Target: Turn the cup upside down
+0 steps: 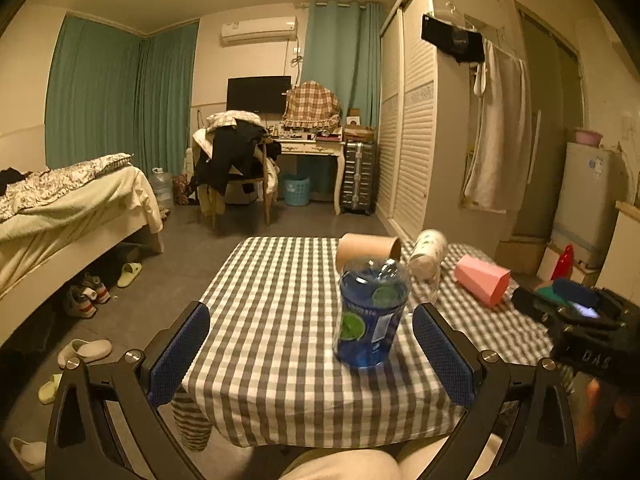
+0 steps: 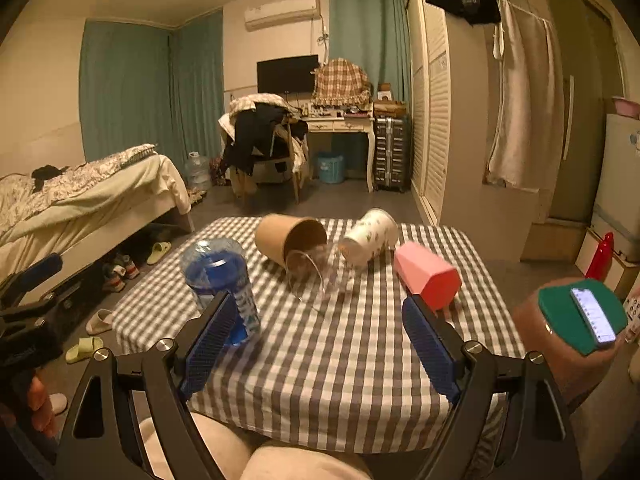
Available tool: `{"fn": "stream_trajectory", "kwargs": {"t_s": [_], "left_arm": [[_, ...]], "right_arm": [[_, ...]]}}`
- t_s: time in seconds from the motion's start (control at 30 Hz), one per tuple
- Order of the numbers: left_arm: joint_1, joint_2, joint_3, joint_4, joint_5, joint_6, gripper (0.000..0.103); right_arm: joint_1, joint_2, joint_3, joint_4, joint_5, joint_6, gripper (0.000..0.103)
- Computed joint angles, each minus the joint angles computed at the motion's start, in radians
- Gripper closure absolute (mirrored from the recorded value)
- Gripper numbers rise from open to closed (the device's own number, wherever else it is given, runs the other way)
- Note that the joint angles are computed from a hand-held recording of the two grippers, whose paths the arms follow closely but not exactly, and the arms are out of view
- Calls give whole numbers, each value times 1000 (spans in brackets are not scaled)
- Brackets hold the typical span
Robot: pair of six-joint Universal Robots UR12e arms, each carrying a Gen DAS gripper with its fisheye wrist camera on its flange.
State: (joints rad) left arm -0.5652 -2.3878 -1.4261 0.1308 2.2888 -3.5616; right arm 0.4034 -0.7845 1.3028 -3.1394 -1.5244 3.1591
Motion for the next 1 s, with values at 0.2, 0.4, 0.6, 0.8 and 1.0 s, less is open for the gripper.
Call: {"fn": "stream_trajectory", "kwargs": {"t_s": [0.2,0.4,0.6,0.8,1.0], "left_arm": [[6,-1,1,-24,-3,-48,0],[7,2,-6,-36,5,-69,0],[8,6,-13,-41,-6,-81,0],[5,5,-11,-40,-8,-78,0],[2,4,-8,-42,-11,-71,0]], "right_arm": [[-4,10,-2,-13,-18,12,8],[-3,12,3,-30,-41,9,0],[-1,10,8,-37,-52,13,0],[1,9,9,-39,-62,11,0],[1,8,12,-42,-64,9,0]]}}
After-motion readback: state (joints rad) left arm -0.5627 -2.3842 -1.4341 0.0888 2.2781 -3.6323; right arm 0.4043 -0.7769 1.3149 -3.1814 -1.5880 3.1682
